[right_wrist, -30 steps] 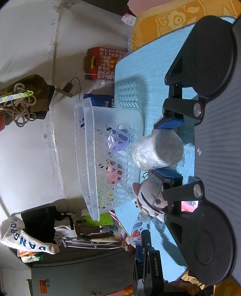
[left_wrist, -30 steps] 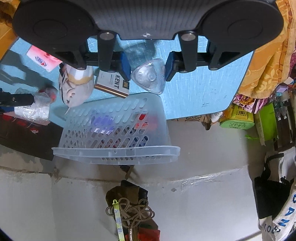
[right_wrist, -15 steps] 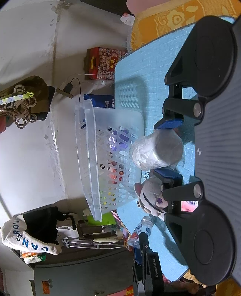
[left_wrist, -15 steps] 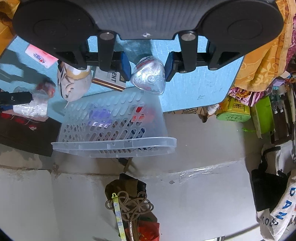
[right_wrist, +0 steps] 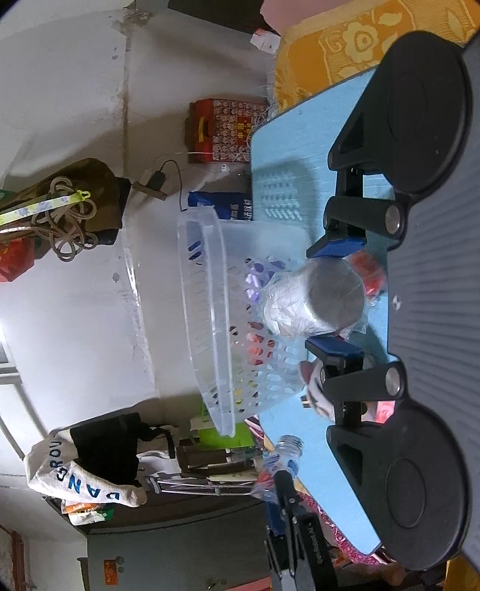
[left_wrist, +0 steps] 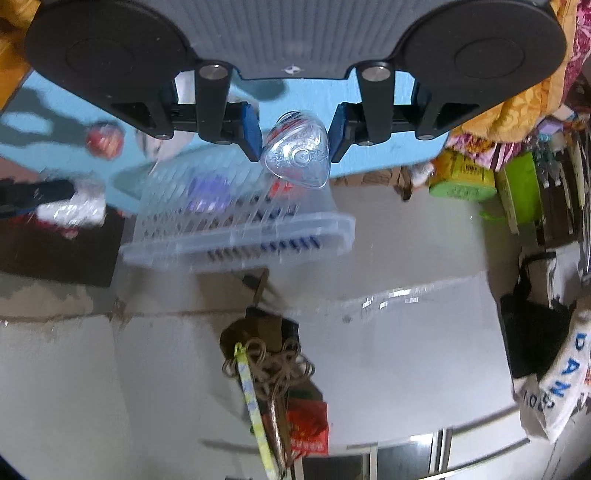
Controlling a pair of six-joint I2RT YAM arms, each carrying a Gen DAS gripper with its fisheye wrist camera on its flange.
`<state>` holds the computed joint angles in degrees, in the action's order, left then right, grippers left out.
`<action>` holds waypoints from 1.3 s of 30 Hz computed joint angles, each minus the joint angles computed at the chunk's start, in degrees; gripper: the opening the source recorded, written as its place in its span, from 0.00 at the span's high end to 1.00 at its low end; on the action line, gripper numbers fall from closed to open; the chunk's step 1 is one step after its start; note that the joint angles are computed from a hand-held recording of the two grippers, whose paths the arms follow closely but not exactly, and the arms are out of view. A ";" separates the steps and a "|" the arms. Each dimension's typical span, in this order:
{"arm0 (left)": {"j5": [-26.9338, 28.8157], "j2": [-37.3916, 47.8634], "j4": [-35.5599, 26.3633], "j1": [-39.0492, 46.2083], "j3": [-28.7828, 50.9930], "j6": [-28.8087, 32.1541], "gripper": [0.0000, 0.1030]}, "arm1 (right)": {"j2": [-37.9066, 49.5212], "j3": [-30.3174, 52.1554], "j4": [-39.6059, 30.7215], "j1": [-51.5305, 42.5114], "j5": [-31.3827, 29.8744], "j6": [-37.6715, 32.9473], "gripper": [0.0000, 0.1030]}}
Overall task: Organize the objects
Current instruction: 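Carry the bottle and tissue roll over the basket and open both tools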
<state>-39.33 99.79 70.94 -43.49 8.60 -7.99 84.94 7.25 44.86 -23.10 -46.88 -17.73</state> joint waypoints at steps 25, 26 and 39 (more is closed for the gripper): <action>14.88 0.51 -31.90 12.30 35.22 -7.52 0.59 | 7.62 24.89 -8.30 25.17 30.21 10.41 0.53; 15.21 1.76 -31.41 12.60 35.77 -7.47 0.59 | 8.54 25.48 -8.05 25.19 30.11 10.14 0.53; 15.62 3.56 -19.27 14.42 30.85 -5.08 0.14 | 8.38 19.77 4.69 23.08 28.02 11.79 0.00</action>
